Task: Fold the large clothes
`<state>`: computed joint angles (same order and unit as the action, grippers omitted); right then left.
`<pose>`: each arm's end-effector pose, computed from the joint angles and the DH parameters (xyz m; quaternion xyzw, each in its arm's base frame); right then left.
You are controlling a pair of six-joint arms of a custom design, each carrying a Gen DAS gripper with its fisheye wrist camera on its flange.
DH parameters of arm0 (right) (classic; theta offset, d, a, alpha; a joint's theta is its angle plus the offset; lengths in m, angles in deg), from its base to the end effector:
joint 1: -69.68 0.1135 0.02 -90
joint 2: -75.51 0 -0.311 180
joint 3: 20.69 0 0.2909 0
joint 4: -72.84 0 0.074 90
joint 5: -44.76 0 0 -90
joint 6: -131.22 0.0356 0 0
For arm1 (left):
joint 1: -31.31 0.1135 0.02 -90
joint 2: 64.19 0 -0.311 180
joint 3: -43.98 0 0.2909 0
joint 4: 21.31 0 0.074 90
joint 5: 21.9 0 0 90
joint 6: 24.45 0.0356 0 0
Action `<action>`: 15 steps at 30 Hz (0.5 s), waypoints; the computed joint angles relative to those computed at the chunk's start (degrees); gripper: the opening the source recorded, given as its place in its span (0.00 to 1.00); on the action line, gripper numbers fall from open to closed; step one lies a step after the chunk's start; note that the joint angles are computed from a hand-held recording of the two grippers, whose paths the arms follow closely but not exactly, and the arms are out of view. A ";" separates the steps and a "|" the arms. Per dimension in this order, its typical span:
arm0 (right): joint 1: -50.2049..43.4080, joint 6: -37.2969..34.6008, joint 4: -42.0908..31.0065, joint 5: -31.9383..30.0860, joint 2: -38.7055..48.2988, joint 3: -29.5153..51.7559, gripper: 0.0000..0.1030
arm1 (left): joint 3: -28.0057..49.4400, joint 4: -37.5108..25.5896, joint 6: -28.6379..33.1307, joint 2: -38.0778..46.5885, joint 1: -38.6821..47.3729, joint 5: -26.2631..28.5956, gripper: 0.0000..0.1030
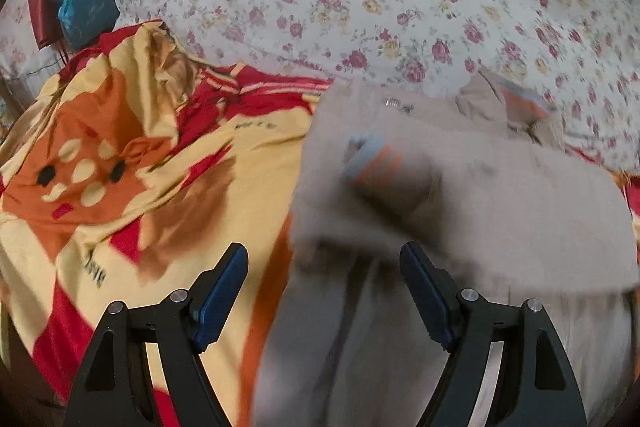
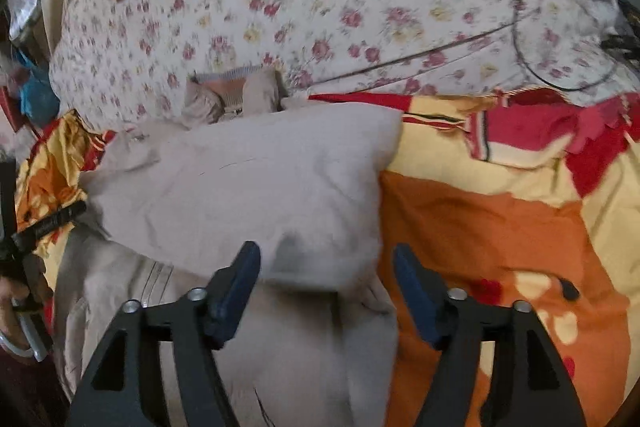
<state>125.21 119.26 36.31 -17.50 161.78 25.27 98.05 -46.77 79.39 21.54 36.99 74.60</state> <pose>0.1527 0.1931 0.1329 0.2152 0.9405 0.0084 0.2627 0.3027 0.0261 0.1791 0.0841 0.9540 -0.0057 0.2877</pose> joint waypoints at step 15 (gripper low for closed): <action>19.49 17.68 -6.88 -3.84 -2.67 -0.51 0.69 | -5.25 -20.56 25.76 -15.93 24.58 13.45 0.76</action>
<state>144.70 136.94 29.43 -21.34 159.11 24.76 92.80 -67.32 105.15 5.61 61.57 88.04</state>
